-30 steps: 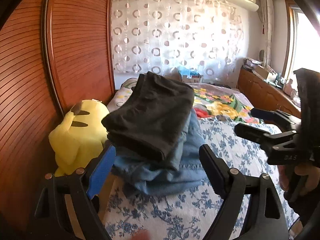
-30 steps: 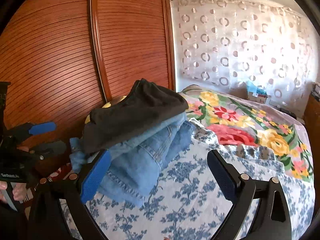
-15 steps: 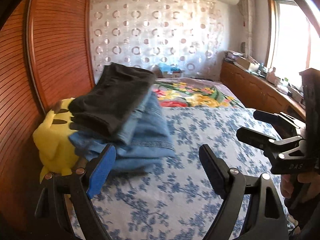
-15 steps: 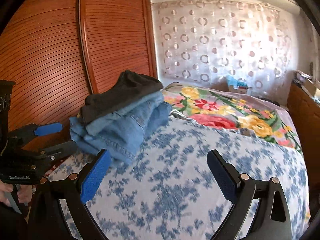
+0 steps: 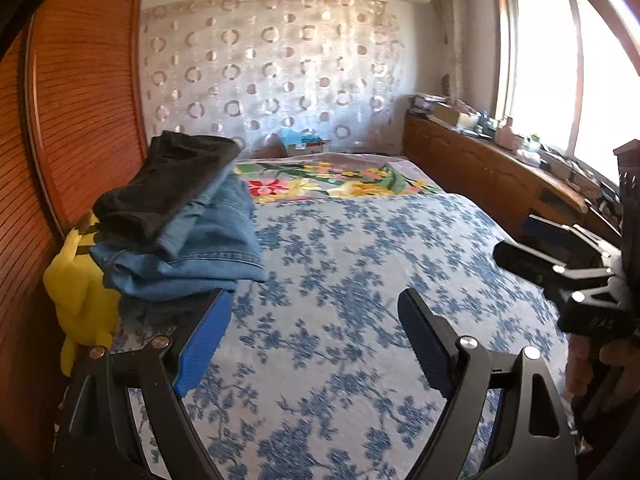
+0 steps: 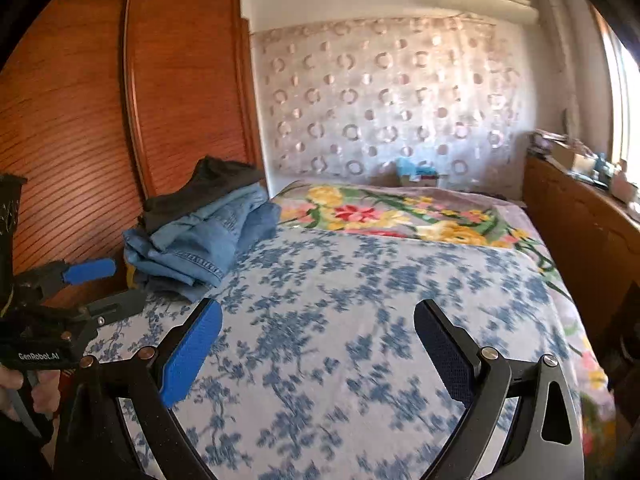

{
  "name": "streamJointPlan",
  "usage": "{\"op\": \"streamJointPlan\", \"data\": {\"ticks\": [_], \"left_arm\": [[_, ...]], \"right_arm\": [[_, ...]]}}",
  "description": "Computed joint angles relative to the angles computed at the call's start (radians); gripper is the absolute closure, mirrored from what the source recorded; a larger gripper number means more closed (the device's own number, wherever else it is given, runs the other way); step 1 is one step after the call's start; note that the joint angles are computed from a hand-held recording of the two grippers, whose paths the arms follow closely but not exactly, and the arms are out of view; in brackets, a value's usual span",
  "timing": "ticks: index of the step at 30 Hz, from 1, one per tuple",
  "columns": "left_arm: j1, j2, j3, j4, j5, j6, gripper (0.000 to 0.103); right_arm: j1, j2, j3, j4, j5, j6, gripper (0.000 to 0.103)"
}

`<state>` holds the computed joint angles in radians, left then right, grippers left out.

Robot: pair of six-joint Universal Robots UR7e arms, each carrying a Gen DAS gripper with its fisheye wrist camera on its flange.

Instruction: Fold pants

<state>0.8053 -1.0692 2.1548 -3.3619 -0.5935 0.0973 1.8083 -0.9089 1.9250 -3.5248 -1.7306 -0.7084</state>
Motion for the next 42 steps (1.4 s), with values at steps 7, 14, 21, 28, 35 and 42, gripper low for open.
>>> {"op": "streamJointPlan", "data": {"ticks": [7,14,21,28,35,42], "left_arm": [[-0.042,0.015,0.006,-0.019,0.015,-0.012,0.017],[-0.081,0.010,0.009,-0.036,0.028,-0.004,0.017],[-0.111,0.019,0.020,-0.100,0.045,0.014,0.017],[-0.127,0.029,0.033,-0.142,0.071,0.021,0.017],[-0.130,0.028,0.039,-0.136,0.082,0.011,0.017],[-0.129,0.028,0.044,-0.134,0.081,0.005,0.017]], "right_arm": [[-0.003,-0.052,0.094,-0.110,-0.010,0.011,0.006],[-0.003,-0.073,0.140,-0.181,-0.002,0.031,0.006],[-0.020,-0.072,0.194,-0.266,0.004,0.015,0.006],[-0.024,-0.081,0.229,-0.315,0.007,0.019,0.006],[-0.029,-0.090,0.234,-0.312,0.007,0.013,0.006],[-0.030,-0.094,0.234,-0.303,0.009,0.009,0.006]]}}
